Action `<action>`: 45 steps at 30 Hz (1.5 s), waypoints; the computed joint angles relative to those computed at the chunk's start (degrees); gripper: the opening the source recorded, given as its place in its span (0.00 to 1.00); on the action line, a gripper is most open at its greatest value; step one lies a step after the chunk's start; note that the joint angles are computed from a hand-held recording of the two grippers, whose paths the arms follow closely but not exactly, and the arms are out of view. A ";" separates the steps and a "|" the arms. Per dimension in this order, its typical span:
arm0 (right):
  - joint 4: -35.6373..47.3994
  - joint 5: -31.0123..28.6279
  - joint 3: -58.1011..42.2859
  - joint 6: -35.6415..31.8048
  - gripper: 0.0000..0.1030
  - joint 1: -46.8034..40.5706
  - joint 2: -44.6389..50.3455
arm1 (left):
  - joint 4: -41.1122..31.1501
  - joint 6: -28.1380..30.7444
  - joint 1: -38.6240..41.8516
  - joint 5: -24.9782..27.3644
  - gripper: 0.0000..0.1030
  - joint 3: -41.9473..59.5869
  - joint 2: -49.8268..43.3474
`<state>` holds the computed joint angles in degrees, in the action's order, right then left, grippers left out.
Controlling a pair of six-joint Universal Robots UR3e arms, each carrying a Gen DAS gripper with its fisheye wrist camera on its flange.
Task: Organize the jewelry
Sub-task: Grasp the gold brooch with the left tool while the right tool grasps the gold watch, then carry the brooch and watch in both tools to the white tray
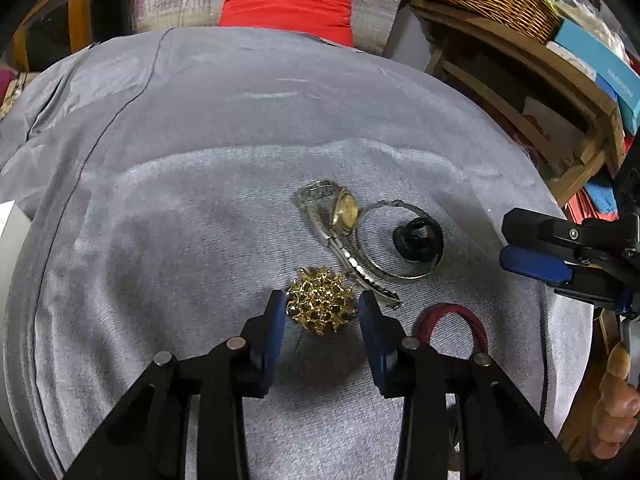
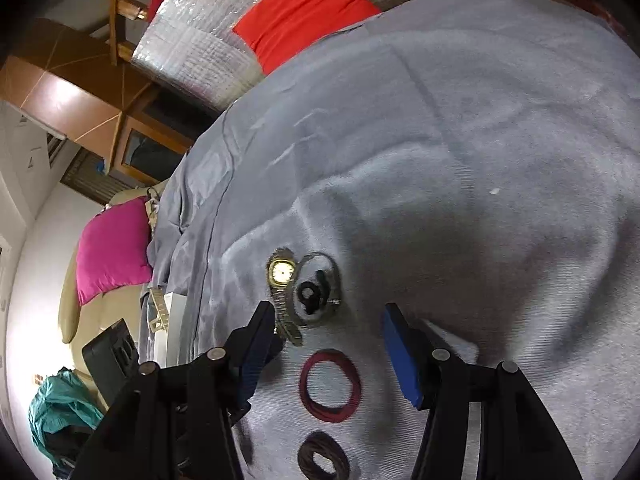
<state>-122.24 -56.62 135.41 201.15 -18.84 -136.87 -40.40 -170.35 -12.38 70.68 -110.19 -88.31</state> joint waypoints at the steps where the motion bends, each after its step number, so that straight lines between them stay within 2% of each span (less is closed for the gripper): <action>1: -3.22 -0.88 -0.17 1.19 0.58 1.95 2.11 | -0.98 0.12 0.94 -0.80 0.37 -0.12 0.76; 7: -20.78 -4.81 -2.67 6.82 0.58 11.36 15.95 | -4.53 1.28 5.33 -0.81 0.37 -1.74 6.25; 12: -31.93 -7.33 -7.39 8.85 0.58 17.11 27.69 | -7.26 4.12 10.41 -1.35 0.37 -3.78 11.49; 20: -38.18 -13.33 -15.28 11.48 0.58 23.08 43.12 | -11.67 9.84 17.05 -2.94 0.37 -6.56 18.31; 25: -36.83 -18.29 -20.33 11.55 0.57 26.39 50.40 | -13.00 11.42 19.20 -3.89 0.37 -7.06 20.77; 26: -35.21 -20.85 -22.46 11.14 0.57 28.07 51.59 | -12.96 11.61 19.54 -3.99 0.37 -7.24 21.23; 31: -31.12 -24.95 -26.32 11.31 0.55 32.30 53.14 | -15.59 13.66 23.96 -5.54 0.37 -8.04 25.57; 33: -29.08 -28.46 -28.77 11.79 0.50 35.68 54.46 | -16.81 14.56 26.03 -6.62 0.37 -8.08 27.38; 37: -21.84 -38.78 -38.28 10.99 0.49 44.88 60.40 | -22.13 19.89 33.10 -11.24 0.37 -8.56 32.88; 39: -15.15 -46.52 -45.30 11.23 0.30 49.67 64.52 | -22.42 21.62 35.31 -11.77 0.37 -9.03 34.82; 42: -9.67 -52.03 -51.49 11.72 0.19 53.02 68.21 | -26.42 24.92 39.76 -13.85 0.37 -8.88 36.86; 45: -4.70 -54.46 -56.39 13.13 0.16 54.50 70.38 | -31.25 27.52 43.65 -15.82 0.37 -7.39 36.88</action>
<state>-126.94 -111.08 79.02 214.28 35.66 -66.49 -71.65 -142.83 31.27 54.86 -117.57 -51.43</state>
